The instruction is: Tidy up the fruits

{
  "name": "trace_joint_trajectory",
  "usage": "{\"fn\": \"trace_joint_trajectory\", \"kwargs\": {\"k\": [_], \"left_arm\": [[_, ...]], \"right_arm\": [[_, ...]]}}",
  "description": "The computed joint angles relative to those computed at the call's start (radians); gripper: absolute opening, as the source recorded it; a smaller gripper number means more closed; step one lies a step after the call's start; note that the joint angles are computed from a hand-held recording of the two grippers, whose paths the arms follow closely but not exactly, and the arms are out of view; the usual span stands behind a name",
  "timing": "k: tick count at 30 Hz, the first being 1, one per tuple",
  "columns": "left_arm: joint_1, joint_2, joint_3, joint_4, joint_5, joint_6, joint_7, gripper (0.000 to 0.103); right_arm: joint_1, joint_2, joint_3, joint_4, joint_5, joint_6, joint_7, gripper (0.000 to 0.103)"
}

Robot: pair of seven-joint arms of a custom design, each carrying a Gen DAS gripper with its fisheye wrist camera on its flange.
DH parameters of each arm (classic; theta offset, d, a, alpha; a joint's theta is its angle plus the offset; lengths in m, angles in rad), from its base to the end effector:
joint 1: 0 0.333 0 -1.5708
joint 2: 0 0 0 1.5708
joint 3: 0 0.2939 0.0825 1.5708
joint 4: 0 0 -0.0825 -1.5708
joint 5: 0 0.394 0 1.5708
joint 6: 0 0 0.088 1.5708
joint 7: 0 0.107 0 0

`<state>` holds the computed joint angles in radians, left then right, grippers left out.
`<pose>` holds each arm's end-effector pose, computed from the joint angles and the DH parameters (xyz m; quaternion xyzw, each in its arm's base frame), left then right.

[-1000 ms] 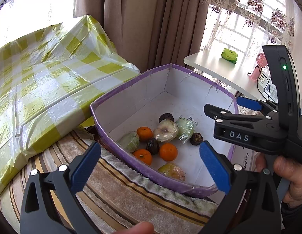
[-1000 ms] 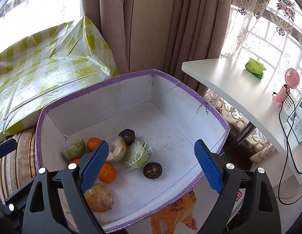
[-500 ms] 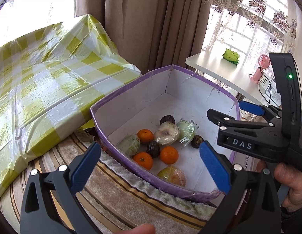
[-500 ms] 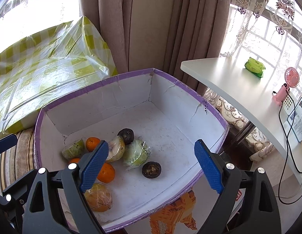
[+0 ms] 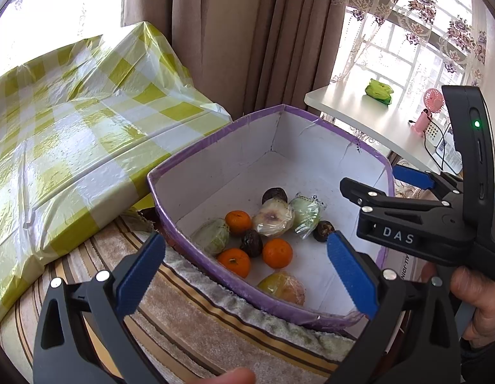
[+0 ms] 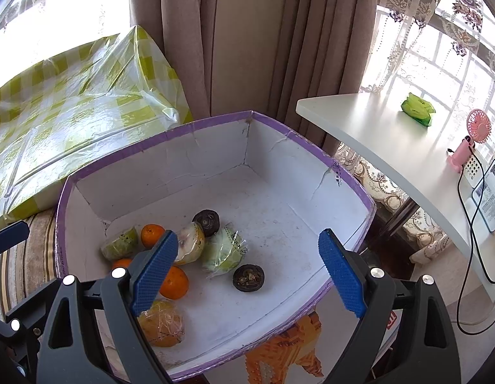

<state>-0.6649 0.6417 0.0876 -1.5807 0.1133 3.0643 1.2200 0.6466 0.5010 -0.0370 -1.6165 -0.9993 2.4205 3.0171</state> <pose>0.6105 -0.4243 0.3406 -0.5127 0.7540 -0.3719 0.1738 0.5823 0.4062 0.3430 -0.6003 0.6945 -0.3321 0.2168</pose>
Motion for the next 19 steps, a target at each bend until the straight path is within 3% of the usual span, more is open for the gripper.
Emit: {"fn": "trace_joint_trajectory", "kwargs": {"k": [4,8,13,14,17,19], "left_arm": [[0.004,-0.001,-0.006,-0.002,0.002,0.003,0.007,0.101],[-0.019,-0.01,0.021,-0.033,-0.011,0.073,0.002,0.101],[0.004,-0.013,-0.009,-0.023,-0.05,0.036,0.054,0.101],[-0.011,-0.021,0.012,-0.033,-0.051,0.035,0.05,0.101],[-0.133,-0.073,0.18,-0.119,-0.014,0.057,-0.056,0.101],[-0.243,-0.124,0.327,-0.214,0.014,0.069,-0.158,0.101]], "right_arm": [[0.001,0.0,0.0,0.0,0.0,0.0,0.001,0.087],[0.0,-0.004,-0.002,-0.006,-0.003,0.002,0.012,0.087],[-0.004,-0.003,0.001,-0.002,-0.003,0.01,0.015,0.087],[-0.004,0.001,0.003,0.004,-0.002,0.017,0.011,0.087],[-0.002,0.028,0.011,0.043,0.012,0.051,-0.023,0.087],[0.007,0.062,0.016,0.092,0.019,0.089,-0.064,0.087]]}}
